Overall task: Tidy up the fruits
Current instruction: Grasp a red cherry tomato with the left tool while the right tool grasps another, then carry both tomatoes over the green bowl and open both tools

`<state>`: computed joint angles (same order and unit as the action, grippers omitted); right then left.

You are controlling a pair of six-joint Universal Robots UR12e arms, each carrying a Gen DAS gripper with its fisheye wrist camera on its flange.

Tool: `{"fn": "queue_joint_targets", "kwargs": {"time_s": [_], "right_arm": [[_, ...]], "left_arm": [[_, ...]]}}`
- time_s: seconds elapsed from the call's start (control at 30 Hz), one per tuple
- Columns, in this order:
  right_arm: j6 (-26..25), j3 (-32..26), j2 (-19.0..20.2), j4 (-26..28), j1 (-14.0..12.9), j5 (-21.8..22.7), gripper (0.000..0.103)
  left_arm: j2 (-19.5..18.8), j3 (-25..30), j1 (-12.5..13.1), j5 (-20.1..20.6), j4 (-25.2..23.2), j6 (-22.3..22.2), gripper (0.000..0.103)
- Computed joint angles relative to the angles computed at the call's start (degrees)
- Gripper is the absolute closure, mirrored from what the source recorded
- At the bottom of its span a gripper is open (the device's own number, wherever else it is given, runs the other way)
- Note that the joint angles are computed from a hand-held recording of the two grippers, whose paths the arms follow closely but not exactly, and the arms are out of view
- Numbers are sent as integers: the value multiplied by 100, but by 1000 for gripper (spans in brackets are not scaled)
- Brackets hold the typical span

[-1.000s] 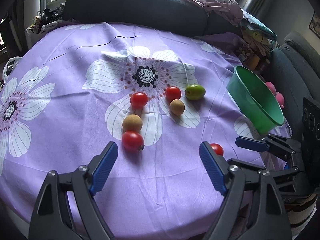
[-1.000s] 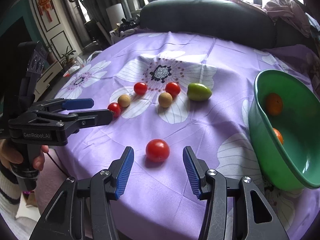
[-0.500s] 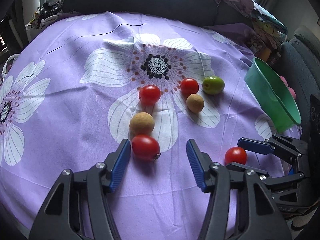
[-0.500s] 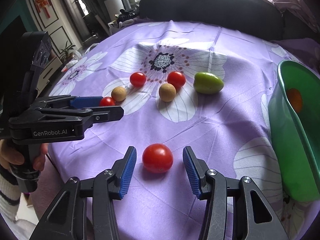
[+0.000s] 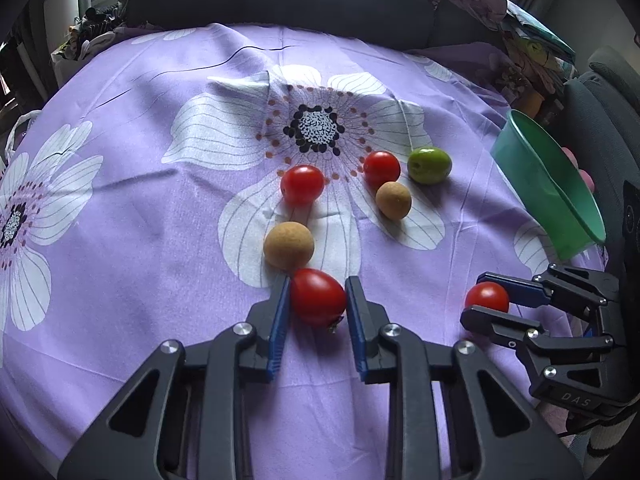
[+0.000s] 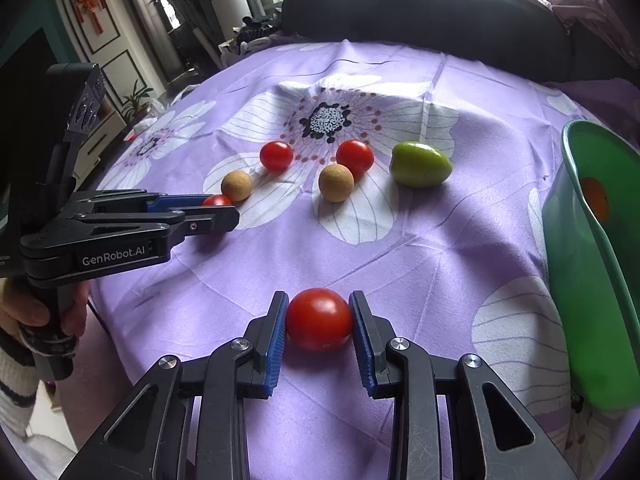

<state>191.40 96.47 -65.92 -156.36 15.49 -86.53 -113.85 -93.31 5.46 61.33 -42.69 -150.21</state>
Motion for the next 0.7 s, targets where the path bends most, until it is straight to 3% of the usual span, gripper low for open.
{"fn": "queue_joint_targets", "kwargs": {"time_s": [0.33, 0.5, 0.57, 0.7], "right_arm": [[178, 281, -242, -493, -82, -104, 70], [281, 389, -315, -625, -137, -167, 70], [288, 425, -333, -645, -149, -132, 70], [300, 452, -339, -693, -160, -93, 70]], "left_arm": [[182, -8, -91, -565, -292, 443, 80], [119, -37, -220, -143, 40, 438, 75], [37, 59, -249, 44, -122, 413, 71], [34, 72, -255, 26, -331, 581, 63]]}}
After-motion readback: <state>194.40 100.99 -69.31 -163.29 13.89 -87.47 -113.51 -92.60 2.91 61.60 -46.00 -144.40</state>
